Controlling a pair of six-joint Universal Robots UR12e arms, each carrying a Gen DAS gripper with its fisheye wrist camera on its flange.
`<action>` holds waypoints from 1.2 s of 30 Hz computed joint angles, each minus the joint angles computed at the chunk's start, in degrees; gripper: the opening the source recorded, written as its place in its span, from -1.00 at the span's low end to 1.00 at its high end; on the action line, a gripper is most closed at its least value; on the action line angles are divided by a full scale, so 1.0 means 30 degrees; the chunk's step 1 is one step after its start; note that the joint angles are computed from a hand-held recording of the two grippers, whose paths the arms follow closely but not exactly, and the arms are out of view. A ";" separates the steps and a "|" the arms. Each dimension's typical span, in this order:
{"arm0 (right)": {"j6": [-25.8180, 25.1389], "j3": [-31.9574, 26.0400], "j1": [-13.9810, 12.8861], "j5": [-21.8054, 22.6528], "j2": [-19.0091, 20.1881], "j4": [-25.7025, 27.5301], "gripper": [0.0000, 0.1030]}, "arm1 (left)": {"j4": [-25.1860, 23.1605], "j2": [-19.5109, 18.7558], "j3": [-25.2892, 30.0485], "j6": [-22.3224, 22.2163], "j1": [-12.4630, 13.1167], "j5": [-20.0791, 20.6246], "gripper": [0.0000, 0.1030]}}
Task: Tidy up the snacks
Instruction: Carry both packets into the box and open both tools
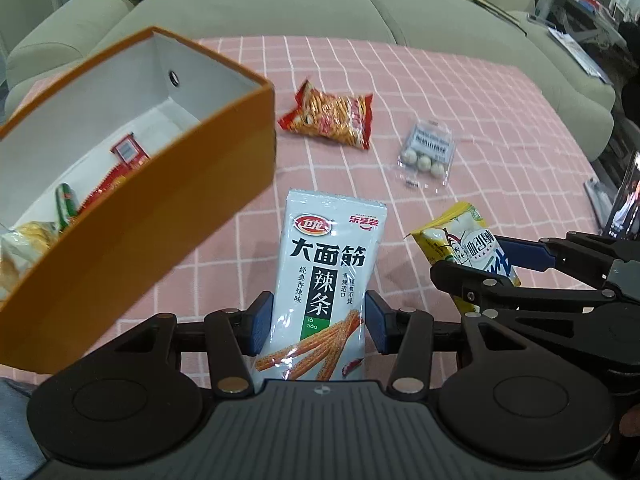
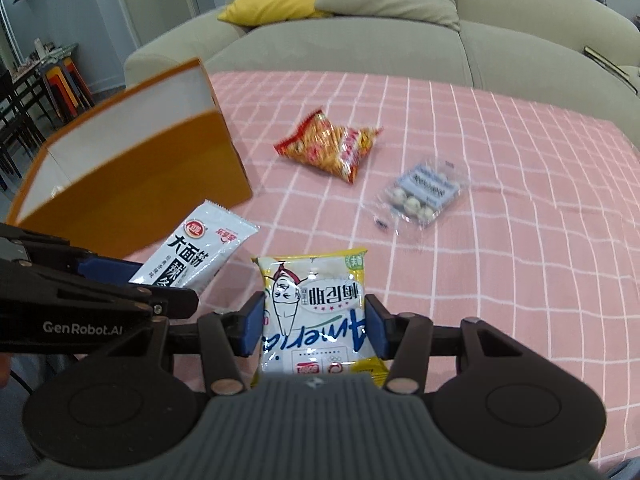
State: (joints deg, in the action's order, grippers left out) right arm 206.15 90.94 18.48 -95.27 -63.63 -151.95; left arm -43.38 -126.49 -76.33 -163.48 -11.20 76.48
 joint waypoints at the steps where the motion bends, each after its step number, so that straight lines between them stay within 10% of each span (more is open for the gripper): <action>1: -0.0041 -0.0092 0.0018 -0.0018 -0.0016 -0.0055 -0.04 | 0.0060 0.0058 -0.0011 -0.0033 0.0033 -0.0010 0.07; 24: -0.5511 -0.5853 0.0506 0.2348 0.2605 -0.1105 -0.03 | 0.2496 0.0119 0.1555 -0.2418 0.1860 0.0049 0.07; 36: -0.9252 -1.2756 0.0588 0.3804 0.6614 0.3572 -0.03 | -0.0641 -0.1897 0.5157 -0.2482 0.2528 0.1446 0.07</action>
